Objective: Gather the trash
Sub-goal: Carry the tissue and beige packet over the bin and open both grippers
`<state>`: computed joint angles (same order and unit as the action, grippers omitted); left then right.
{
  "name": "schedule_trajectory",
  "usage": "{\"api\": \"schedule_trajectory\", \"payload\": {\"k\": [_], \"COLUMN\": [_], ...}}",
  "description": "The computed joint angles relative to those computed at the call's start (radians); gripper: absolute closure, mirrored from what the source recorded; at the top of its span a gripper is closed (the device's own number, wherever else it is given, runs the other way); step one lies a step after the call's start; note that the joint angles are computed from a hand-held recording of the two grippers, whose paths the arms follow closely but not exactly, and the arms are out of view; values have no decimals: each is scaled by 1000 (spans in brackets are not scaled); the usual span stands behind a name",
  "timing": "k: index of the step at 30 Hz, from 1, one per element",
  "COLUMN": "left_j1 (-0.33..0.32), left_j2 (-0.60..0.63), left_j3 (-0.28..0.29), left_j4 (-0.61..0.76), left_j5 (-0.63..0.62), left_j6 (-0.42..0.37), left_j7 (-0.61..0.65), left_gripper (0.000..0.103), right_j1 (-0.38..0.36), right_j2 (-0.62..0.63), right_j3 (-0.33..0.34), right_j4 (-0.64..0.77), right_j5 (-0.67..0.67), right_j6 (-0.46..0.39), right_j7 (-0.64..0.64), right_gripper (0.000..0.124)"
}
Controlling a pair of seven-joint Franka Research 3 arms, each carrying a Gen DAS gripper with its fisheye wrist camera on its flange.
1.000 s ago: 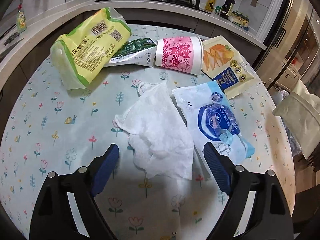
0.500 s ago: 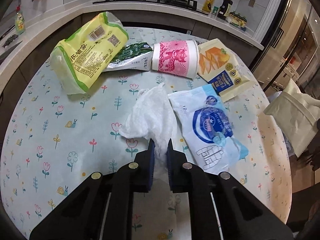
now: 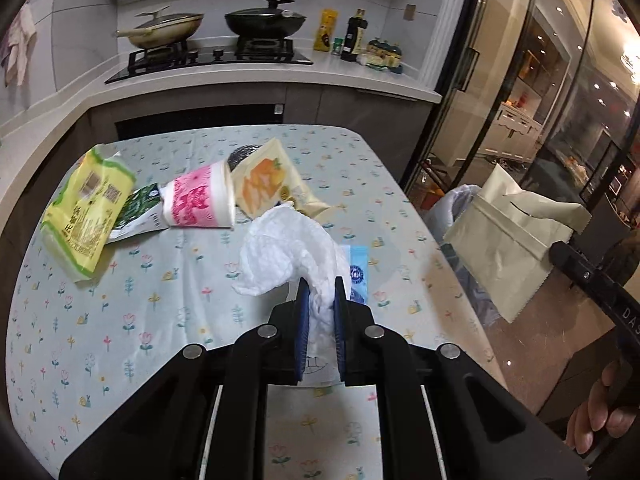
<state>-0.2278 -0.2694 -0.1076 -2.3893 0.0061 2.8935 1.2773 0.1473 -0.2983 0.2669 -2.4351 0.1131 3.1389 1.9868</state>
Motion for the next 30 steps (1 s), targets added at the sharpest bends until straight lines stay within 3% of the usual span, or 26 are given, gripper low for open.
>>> {"api": "schedule_trajectory", "payload": {"k": [13, 16, 18, 24, 30], "left_j1": [-54, -75, -83, -65, -68], "left_j2": [149, 214, 258, 420, 577], "left_j3": [-87, -97, -110, -184, -228], "left_j4": [187, 250, 295, 466, 650], "left_j5": [40, -20, -87, -128, -92], "left_j6": [2, 1, -10, -65, -131], "left_j7": [-6, 51, 111, 176, 185], "left_gripper": [92, 92, 92, 92, 92], "right_j1": [-32, -56, -64, -58, -40], "right_j2": [-56, -50, -42, -2, 50], "right_j3": [-85, -94, -106, -168, -222], "right_j4": [-80, -79, -76, -62, -43], "right_j5": [72, 81, 86, 114, 159], "right_j6": [34, 32, 29, 20, 11], "right_j7": [-77, -95, -110, -165, -218], "right_gripper": [122, 122, 122, 122, 122]}}
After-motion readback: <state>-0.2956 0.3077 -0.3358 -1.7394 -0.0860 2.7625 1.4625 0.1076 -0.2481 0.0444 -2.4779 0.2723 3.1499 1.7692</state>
